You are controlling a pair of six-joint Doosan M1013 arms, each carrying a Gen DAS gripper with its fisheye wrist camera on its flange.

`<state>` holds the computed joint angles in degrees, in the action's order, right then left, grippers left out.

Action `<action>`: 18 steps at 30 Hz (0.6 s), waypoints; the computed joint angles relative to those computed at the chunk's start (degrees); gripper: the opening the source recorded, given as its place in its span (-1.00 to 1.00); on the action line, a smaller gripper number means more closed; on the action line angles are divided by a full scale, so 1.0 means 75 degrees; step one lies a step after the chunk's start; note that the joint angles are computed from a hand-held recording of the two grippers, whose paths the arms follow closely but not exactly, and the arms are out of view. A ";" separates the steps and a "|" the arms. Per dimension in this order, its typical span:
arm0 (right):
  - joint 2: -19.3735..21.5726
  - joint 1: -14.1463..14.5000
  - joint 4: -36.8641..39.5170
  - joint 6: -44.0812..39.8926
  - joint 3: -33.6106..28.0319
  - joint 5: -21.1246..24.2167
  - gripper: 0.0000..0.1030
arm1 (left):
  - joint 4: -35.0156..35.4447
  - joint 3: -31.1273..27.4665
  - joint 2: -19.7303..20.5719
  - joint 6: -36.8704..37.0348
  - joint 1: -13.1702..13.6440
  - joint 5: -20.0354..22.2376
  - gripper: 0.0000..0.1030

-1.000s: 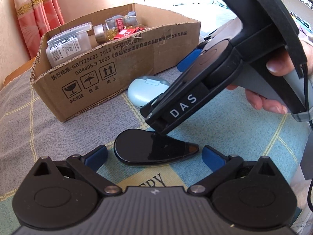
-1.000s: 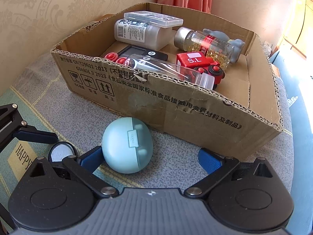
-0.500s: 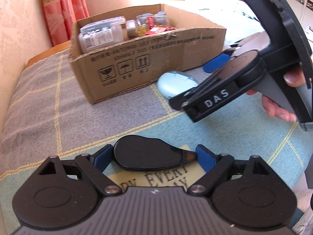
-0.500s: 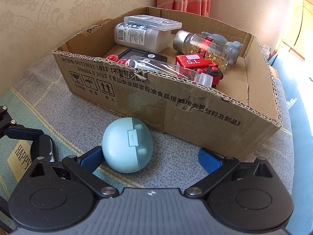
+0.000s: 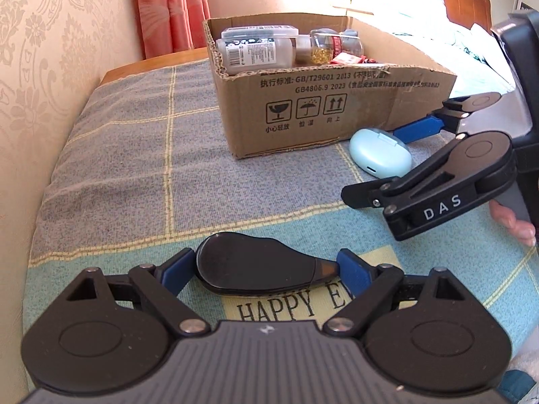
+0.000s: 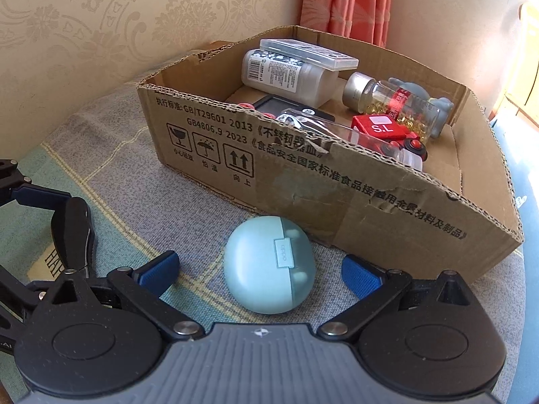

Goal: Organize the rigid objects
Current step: 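Grasp the black teardrop-shaped case with the left tool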

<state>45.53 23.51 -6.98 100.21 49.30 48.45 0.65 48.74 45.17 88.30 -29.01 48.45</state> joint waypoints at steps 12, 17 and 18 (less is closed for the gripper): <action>0.0042 -0.0038 0.0235 -0.0382 -0.0085 0.0064 1.00 | -0.0141 0.0131 -0.0026 0.0262 0.0048 -0.0311 0.81; 0.0031 -0.0098 0.0532 -0.0841 -0.0078 0.0087 1.00 | -0.0128 0.0111 -0.0010 0.0246 0.0050 -0.0325 0.85; 0.0008 -0.0112 0.0599 -0.0943 -0.0032 0.0045 1.00 | -0.0126 0.0100 -0.0003 0.0240 0.0050 -0.0321 0.85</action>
